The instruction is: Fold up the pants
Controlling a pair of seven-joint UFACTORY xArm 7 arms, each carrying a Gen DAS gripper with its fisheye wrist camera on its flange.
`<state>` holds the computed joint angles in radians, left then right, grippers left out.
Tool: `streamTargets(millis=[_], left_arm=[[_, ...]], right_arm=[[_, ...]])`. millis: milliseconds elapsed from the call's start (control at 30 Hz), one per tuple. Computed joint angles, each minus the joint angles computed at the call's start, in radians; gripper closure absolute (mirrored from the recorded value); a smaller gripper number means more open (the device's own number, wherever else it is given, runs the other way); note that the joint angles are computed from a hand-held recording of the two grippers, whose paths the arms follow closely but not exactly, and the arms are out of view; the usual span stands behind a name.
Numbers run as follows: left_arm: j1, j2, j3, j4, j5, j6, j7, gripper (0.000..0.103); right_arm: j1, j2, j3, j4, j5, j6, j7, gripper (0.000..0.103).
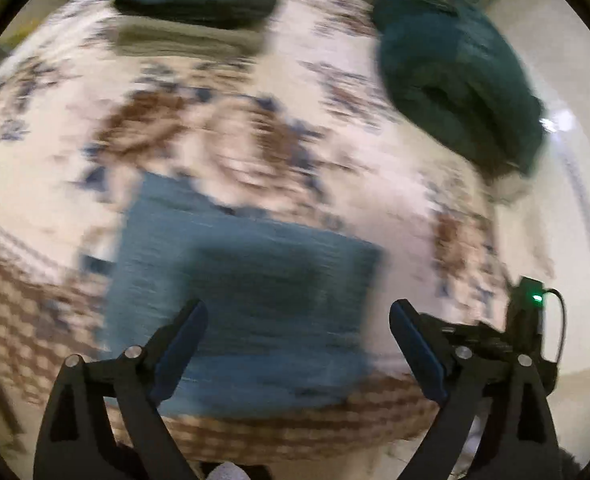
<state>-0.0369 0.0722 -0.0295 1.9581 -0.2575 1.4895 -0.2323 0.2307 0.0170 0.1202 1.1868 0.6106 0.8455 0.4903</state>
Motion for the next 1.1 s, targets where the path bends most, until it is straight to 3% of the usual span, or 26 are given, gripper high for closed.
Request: streamTargets(millis=[67,200,267,300,333,400,433,500,600,633,667,733,867,933,1100], left_arm=[[0.028,0.028,0.03,0.011,0.088,0.032,0.022,0.01],[0.092,0.085,0.067,0.029,0.147,0.068,0.038,0.01],[0.118,0.101,0.072,0.03,0.139,0.062,0.046,0.01],[0.12,0.105,0.071,0.028,0.155,0.055,0.046,0.01],[0.124,0.109,0.069,0.031,0.158,0.052,0.052,0.01],[0.129,0.124,0.063,0.037,0.153,0.063,0.059,0.01],[0.128,0.134,0.058,0.04,0.147,0.066,0.057,0.01],[0.127,0.146,0.048,0.041,0.123,0.074,0.061,0.01],[0.121,0.17,0.034,0.058,0.094,0.08,0.074,0.01],[0.115,0.183,0.029,0.067,0.092,0.082,0.079,0.01],[0.109,0.198,0.023,0.073,0.088,0.084,0.086,0.01],[0.102,0.237,0.017,0.095,0.083,0.126,0.099,0.01],[0.118,0.174,0.02,-0.002,0.046,0.122,0.121,0.01],[0.122,0.092,0.028,-0.098,0.042,0.101,0.14,0.01],[0.131,-0.047,0.063,-0.27,0.041,0.12,0.101,0.01]], right_arm=[[0.003,0.079,0.011,0.034,0.075,-0.031,-0.07,0.007],[-0.023,0.227,0.054,0.082,0.264,-0.076,-0.18,0.007],[-0.023,0.253,0.073,0.084,0.3,-0.107,-0.188,0.022],[-0.031,0.245,0.096,0.072,0.305,-0.147,-0.185,0.049],[-0.004,0.236,0.077,0.074,0.268,-0.146,-0.149,0.069],[0.016,0.19,0.07,0.045,0.202,-0.176,-0.065,0.085],[0.013,0.155,0.073,0.019,0.22,-0.187,-0.048,0.086],[0.022,0.087,0.062,-0.022,0.18,-0.19,0.015,0.087],[0.039,0.008,0.035,-0.065,-0.039,-0.149,0.173,0.087],[0.038,-0.006,0.026,-0.083,-0.062,-0.123,0.179,0.087],[0.034,-0.008,0.021,-0.096,-0.042,-0.102,0.171,0.086],[0.013,0.003,0.002,-0.107,0.044,-0.041,0.131,0.064],[0.006,-0.069,-0.005,-0.141,0.006,-0.033,0.196,0.053],[0.014,-0.112,-0.002,-0.156,-0.004,-0.012,0.226,0.04],[0.055,-0.18,-0.004,-0.258,0.104,0.015,0.224,0.037]])
